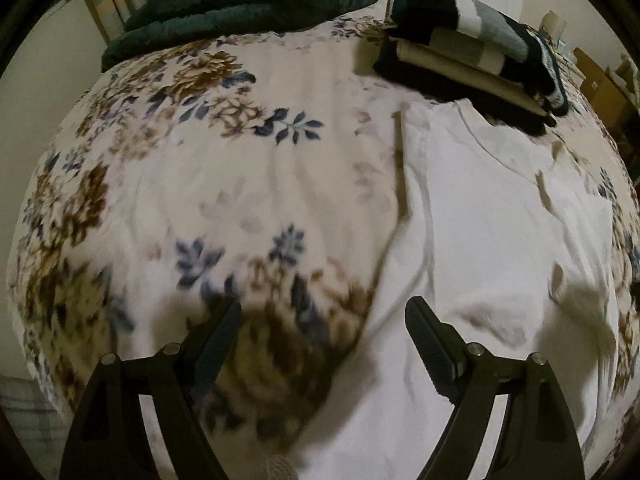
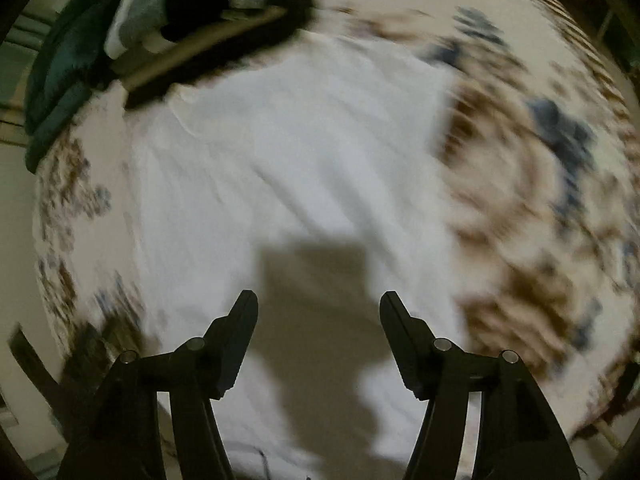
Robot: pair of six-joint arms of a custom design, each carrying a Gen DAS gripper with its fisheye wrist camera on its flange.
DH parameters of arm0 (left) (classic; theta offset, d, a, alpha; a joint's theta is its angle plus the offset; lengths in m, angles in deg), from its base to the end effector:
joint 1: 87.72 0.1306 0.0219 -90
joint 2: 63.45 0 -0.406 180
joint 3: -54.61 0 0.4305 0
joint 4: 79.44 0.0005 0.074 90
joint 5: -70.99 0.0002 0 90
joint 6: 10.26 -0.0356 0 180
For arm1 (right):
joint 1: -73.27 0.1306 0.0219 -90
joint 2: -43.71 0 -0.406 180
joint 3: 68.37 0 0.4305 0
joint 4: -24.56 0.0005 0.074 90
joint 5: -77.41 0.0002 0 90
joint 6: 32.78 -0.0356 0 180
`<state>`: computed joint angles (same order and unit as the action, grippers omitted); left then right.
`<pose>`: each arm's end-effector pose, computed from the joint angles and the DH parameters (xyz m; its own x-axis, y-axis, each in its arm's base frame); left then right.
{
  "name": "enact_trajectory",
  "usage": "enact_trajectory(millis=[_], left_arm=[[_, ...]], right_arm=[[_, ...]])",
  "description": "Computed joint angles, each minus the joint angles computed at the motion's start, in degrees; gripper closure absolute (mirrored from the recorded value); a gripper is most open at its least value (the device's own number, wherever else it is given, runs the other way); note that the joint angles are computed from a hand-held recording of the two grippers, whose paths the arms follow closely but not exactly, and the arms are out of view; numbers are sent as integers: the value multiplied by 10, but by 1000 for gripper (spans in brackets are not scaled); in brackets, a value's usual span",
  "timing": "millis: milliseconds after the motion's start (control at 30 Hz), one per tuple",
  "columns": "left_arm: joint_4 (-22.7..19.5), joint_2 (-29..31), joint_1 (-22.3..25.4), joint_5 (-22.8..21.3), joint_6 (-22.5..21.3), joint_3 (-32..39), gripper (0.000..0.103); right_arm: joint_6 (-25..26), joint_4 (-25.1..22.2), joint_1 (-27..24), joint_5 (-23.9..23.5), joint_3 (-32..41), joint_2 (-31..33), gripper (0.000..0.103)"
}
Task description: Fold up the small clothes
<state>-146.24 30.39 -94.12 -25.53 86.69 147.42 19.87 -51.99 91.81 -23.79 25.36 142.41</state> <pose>0.5178 -0.0545 0.4266 -0.9218 -0.0176 -0.3873 -0.0437 0.9973 0.0587 0.4986 0.1740 0.3869 -0.9512 0.3087 -0.0007 0.2994 0.9229 0.2422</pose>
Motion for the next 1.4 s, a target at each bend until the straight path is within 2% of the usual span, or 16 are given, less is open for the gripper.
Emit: enact_trajectory(millis=[100,200,267,333,400,467,533,600,667,767,833,867,900,1033,1200,1400], left_arm=[[-24,-31,-22,-22,27,-23,20],[-63,-69,-64,-45,84,-54,20],[-101,-94,-107,-70,128,-75,20],[-159,-111,-167,-80,188,-88,20],[-205,-120,-235,-59,258,-92,20],[-224,-122,-301,-32,314,-95,20],[-230,-112,-359,6,363,-94,20],[-212,-95,-411,49,406,-94,20],[-193,-74,-448,63,431,-92,20],[-164,-40,-478,64,451,-89,22],[-145,-24,-486,61,463,-91,51],[-142,-18,-487,60,469,-92,85],[-137,-16,-485,63,477,-94,99],[-120,-45,-477,23,527,-107,102],[-136,-71,-463,-4,542,-109,102],[-160,-95,-449,-24,557,-100,102]], right_arm=[[37,-51,-18,2,-78,-69,37],[79,-80,-53,-35,-159,-136,37],[128,-96,-93,-71,-202,-175,37],[186,-124,-131,-73,-223,-201,37],[258,-157,-184,-70,-233,-222,37],[336,-185,-242,-67,-229,-226,37],[399,-200,-299,-49,-212,-213,37],[423,-204,-326,-46,-189,-186,37],[437,-194,-341,-55,-161,-146,37],[467,-182,-352,-78,-110,-92,37],[443,-153,-315,-106,-81,-50,37],[444,-149,-309,-116,-66,-32,37],[442,-145,-302,-125,-50,-14,37],[430,-121,-264,-177,27,67,37],[386,-102,-224,-242,126,160,37],[301,-81,-201,-264,215,248,37]])
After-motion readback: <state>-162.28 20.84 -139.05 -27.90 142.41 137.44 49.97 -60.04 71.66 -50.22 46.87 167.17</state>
